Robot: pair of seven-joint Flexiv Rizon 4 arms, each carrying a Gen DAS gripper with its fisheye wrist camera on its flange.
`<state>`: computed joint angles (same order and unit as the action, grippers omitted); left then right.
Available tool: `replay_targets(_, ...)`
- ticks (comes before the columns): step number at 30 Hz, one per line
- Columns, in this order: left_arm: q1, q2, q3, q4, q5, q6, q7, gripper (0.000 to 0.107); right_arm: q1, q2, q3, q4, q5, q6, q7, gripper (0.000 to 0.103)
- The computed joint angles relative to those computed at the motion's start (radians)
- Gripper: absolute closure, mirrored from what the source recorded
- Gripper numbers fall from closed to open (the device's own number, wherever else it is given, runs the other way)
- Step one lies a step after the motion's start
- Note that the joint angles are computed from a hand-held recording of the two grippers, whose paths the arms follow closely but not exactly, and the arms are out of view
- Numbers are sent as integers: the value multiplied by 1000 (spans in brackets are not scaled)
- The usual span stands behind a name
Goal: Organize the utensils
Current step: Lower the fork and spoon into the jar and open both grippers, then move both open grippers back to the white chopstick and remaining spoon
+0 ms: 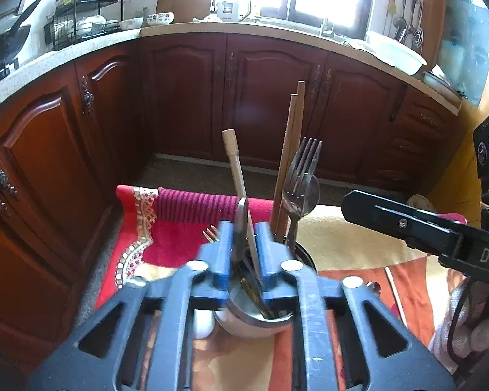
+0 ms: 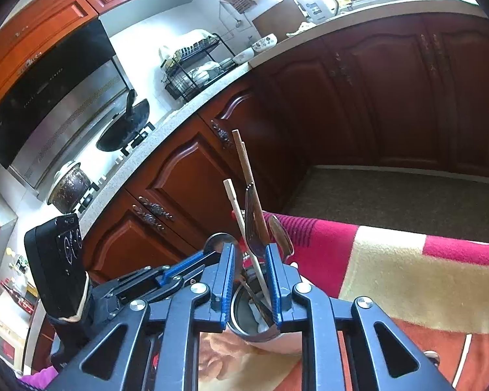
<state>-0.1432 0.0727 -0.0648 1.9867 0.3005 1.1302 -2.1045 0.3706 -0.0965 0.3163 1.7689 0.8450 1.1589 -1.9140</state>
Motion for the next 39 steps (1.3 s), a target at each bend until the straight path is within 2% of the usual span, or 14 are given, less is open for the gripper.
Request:
replay_targets(1,-2,9,1,7,2,7,-7,68,0,4,0,6,-5,2,4,85)
replay_targets(3,-3,22,-2,16,1,13,-12,64,-2,19,-1,21,-6,1,1,85)
replay_targets(16,-23,99,-63,62,-20,-3,-59,64,10,176,-64,203,-73,-3,56,79)
replay_targets(23,-62,97,-92,77,-44,-4,-83,64,17,292,-112,356,-173,-6,108,69)
replay_targets(28,-110,66,-93,102,-116,32,-78,64,9,356,-149,460,-239,-7,153,68)
replay_targets(33,-151,13,-95,111,-166,57,-75,64,-7,350,-193,515,-278,-27,207,68)
replay_targets(35,-168,-10,-93,112,-190,62,-63,64,-5,326,-217,516,-248,-38,192,68)
replay_targets(39,-195,-56,-86,113,-233,69,-34,64,-31,237,-194,514,-298,15,217,68)
